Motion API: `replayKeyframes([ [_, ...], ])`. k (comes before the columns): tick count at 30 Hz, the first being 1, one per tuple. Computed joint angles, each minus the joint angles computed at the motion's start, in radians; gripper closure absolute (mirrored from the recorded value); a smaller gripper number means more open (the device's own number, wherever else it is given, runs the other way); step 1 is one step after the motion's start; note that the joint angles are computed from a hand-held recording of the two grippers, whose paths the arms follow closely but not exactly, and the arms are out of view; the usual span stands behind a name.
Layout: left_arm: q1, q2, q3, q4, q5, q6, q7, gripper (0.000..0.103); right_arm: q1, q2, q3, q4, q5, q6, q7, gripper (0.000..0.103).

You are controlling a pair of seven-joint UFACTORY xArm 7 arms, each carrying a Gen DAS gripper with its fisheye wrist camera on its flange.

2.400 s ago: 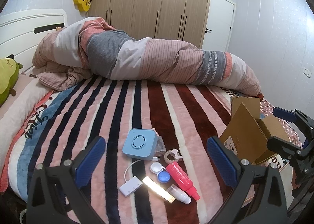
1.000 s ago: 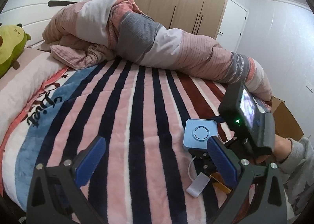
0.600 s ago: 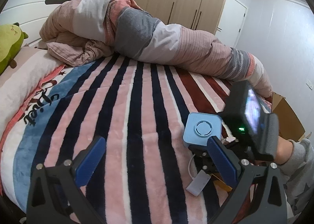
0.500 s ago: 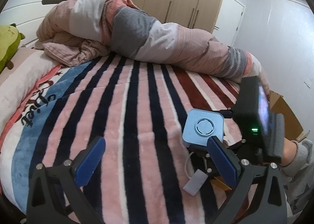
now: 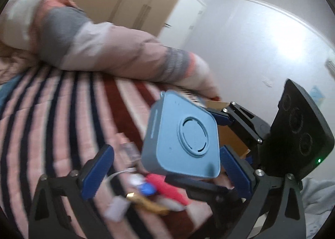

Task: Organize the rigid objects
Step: 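Grasp the light blue square case with the right gripper while the left gripper clamps it too, then carry the blue case into the cardboard box and open both grippers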

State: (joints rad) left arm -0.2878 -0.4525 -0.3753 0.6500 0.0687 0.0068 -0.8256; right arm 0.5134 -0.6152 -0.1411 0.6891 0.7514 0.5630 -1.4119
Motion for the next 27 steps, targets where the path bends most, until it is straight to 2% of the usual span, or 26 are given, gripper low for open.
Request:
replayKeyframes([
  [3,-0.044,0.084,0.013,0.104,0.006,0.005,0.038,0.022,0.016,-0.059,-0.059,-0.007,0.053,0.0,-0.06,0.016],
  [5,-0.022,0.123,-0.023,0.169,0.029,0.018,0.034,0.038,0.006,-0.084,-0.085,-0.002,0.061,0.014,-0.071,0.016],
  [6,0.007,0.142,-0.057,0.211,0.057,0.035,0.024,0.042,-0.008,-0.096,-0.093,0.0,0.054,0.025,-0.069,0.016],
  [8,0.08,0.182,-0.139,0.303,0.149,0.1,-0.023,0.042,-0.033,-0.109,-0.117,0.015,0.042,0.052,-0.066,0.016],
  [9,0.127,0.217,-0.196,0.371,0.231,0.146,-0.057,0.042,-0.04,-0.112,-0.133,0.024,0.042,0.064,-0.068,0.016],
  [12,0.171,0.333,-0.286,0.541,0.429,0.264,-0.15,0.042,-0.085,-0.097,-0.176,0.081,0.021,0.13,-0.047,0.017],
  [14,0.146,0.433,-0.309,0.66,0.531,0.342,-0.175,0.042,-0.117,-0.068,-0.2,0.127,0.013,0.171,-0.035,0.017],
  [16,0.102,0.511,-0.304,0.754,0.574,0.397,-0.157,0.042,-0.158,-0.049,-0.214,0.159,0.008,0.196,-0.025,0.017],
  [21,-0.079,0.758,-0.26,1.055,0.696,0.598,-0.064,0.042,-0.259,0.038,-0.238,0.251,-0.032,0.275,-0.009,0.019],
  [24,-0.149,0.863,-0.236,1.189,0.671,0.648,0.007,0.042,-0.321,0.09,-0.241,0.286,-0.04,0.297,-0.017,0.019],
  [26,-0.174,0.908,-0.219,1.239,0.644,0.648,0.043,0.044,-0.358,0.117,-0.232,0.298,-0.042,0.305,-0.02,0.019],
  [27,-0.192,0.919,-0.201,1.254,0.644,0.652,0.044,0.052,-0.375,0.134,-0.228,0.309,-0.043,0.316,-0.019,0.02],
])
